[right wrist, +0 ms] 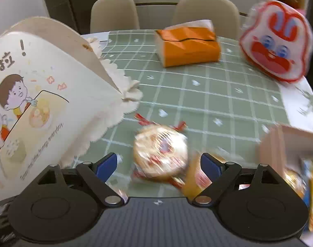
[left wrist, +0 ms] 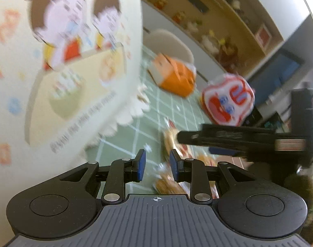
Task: Organize snacks
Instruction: 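Grasp a round rice cracker with the right tool while the left grasps a yellow cake packet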
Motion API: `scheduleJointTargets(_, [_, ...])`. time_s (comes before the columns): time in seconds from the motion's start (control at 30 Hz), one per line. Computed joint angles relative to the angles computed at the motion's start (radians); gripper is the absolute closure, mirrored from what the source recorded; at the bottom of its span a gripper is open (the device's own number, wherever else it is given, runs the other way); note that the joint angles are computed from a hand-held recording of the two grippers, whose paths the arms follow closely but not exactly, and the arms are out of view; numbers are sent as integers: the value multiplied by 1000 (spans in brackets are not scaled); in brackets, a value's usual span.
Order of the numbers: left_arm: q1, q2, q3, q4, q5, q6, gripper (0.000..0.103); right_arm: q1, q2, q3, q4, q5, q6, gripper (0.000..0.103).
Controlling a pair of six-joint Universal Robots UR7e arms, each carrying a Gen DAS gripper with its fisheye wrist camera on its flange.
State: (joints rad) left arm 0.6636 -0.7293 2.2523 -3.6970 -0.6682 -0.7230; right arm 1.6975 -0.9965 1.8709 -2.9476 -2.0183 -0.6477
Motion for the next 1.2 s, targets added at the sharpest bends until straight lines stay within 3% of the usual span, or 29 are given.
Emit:
scheduleJointTargets(0.1, [2, -5, 5, -17, 23, -11, 74, 9, 101, -71, -45, -80, -7, 14])
scheduleJointTargets(0.2, [7, -6, 4, -16, 24, -10, 74, -8, 140, -150, 106, -107, 94, 16])
scheduleJointTargets(0.23, [9, -7, 4, -11, 21, -12, 74, -13, 130, -144, 113, -98, 112, 24])
scheduleJointTargets(0.37, [15, -4, -6, 14, 3, -8, 74, -27, 3, -53, 101, 29, 115, 26])
scheduleJointTargets(0.47, [18, -4, -9, 24, -18, 4, 74, -40, -158, 46, 113, 146, 86, 26])
scheduleJointTargets(0.57, [22, 0, -17, 43, -51, 37, 74, -56, -312, 149, 121, 177, 46, 26])
scheduleJointTargets(0.63, [19, 9, -30, 48, -83, 94, 74, -96, -430, 243, 112, 205, -8, 26])
scheduleJointTargets(0.73, [16, 40, -61, 36, -140, 215, 74, -179, -578, 404, 9, 217, -154, 26])
scheduleJointTargets(0.8, [21, 46, -102, 122, -161, 208, 74, -242, -641, 497, -93, 205, -236, 26])
scheduleJointTargets(0.9, [9, 57, -177, 258, -145, 176, 74, -363, -696, 594, -223, 258, -335, 26])
scheduleJointTargets(0.97, [2, 65, -232, 324, -150, 173, 74, -445, -721, 605, -208, 305, -332, 26])
scheduleJointTargets(1.1, [-29, 120, -382, 497, -59, 238, 74, -570, -710, 590, -216, 391, -271, 22])
scheduleJointTargets(1.2, [-30, 177, -505, 670, 5, 265, 74, -657, -723, 597, -227, 514, -276, 19])
